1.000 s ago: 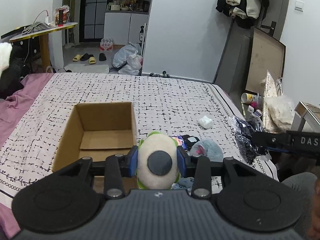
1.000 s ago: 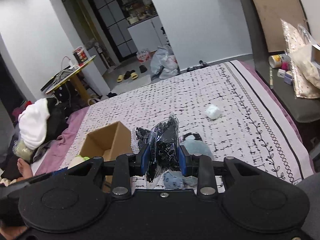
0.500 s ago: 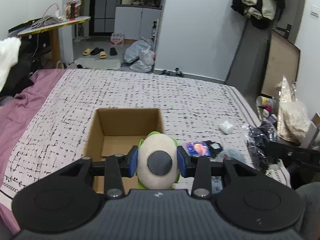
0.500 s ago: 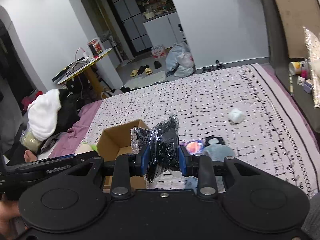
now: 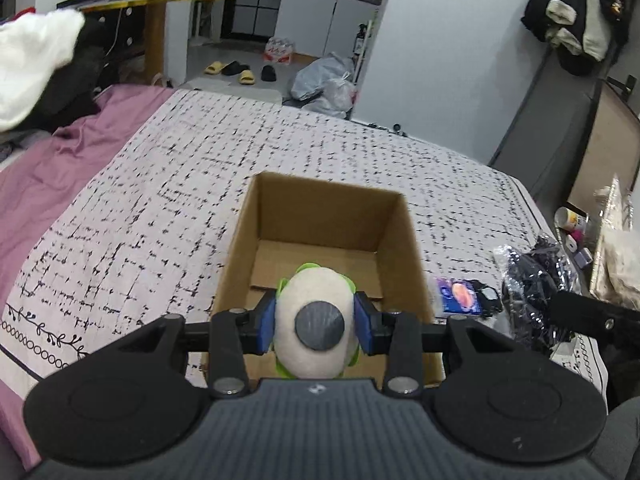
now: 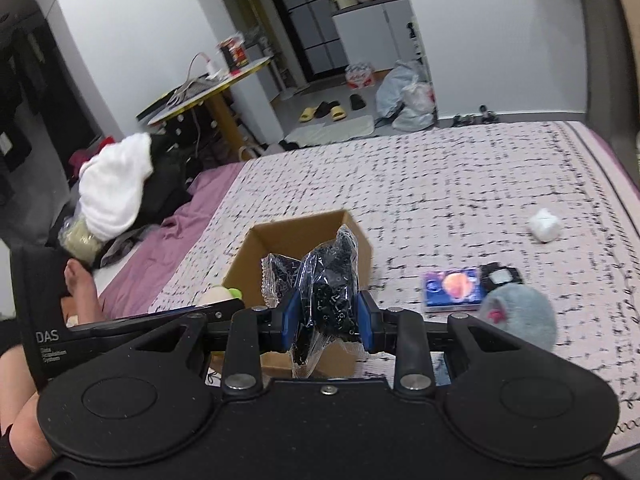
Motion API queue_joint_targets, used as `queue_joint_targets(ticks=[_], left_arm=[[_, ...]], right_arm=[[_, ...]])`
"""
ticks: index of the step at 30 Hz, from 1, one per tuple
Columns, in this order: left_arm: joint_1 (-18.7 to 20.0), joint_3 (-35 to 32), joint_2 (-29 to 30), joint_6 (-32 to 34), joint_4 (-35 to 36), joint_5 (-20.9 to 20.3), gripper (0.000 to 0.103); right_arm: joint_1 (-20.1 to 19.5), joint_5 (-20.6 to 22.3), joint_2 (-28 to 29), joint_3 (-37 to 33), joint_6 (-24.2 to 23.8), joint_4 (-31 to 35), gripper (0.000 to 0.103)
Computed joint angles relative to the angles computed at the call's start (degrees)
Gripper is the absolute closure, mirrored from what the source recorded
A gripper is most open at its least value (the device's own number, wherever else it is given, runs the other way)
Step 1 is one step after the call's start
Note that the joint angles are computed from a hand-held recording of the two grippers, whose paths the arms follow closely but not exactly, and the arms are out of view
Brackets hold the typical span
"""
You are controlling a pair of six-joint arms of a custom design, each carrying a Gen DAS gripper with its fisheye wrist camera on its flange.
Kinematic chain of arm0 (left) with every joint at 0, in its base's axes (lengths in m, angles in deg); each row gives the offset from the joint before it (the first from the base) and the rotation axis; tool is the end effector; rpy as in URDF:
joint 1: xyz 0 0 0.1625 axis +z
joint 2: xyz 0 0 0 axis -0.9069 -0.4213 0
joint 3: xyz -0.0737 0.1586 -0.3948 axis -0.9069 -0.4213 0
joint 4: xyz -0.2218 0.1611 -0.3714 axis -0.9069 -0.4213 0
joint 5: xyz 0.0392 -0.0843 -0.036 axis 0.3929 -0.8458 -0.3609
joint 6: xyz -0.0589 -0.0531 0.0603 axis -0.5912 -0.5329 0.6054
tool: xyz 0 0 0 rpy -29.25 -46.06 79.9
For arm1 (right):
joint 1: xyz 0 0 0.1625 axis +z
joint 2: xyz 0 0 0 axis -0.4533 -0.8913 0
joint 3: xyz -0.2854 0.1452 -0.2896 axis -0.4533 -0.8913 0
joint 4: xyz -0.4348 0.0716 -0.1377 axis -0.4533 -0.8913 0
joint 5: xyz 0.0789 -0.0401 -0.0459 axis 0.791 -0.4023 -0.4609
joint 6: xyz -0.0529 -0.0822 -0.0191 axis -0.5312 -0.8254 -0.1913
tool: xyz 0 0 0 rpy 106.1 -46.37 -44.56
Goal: Organize soft objects
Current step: 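Carry both held plushes over the cardboard box with both tools, then open both tools to drop the plushes into the box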
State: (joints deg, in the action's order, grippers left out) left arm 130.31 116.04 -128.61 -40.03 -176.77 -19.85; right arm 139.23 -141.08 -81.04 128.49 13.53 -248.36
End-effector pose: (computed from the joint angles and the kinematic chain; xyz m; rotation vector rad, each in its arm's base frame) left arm -0.1040 -0.6611 0.2112 0.6408 2.5090 -0.7749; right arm 0.3095 -0.5681 0.0539 0.1120 -2.4012 1.2019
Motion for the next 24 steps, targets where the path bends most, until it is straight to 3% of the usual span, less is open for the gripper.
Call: queue_joint_targets(ticks=[8,11,13,16,24], left_arm=[[1.3,-2.2,2.0,-1.2,1.4,0.8,0.062],[1.6,-2.6,2.1,-2.2,2.5,0.9,0.056],[1.6,-2.6,1.9,-2.5,3.1,0.8,0.043],[1.5,-1.7,1.3,-2.8,1.5,1.2,0.033],[0.9,0.4,-1.3,-3.6,0.6,0.8,0.033]], right_arm=[[-0.7,1.2,2.3,-3.6,-0.4,4.4,0.073],[-0.9,1.3,2.6,-4.4,-0.2,5.2,0.073],[-1.1,1.3,2.8,-5.0,0.2,6.1,0.073],[-1.3,1.4,3.0,-5.5,0.4,7.0,0.073],[-1.5,1.2,3.9,-7.8,-0.5,10.6,0.072]])
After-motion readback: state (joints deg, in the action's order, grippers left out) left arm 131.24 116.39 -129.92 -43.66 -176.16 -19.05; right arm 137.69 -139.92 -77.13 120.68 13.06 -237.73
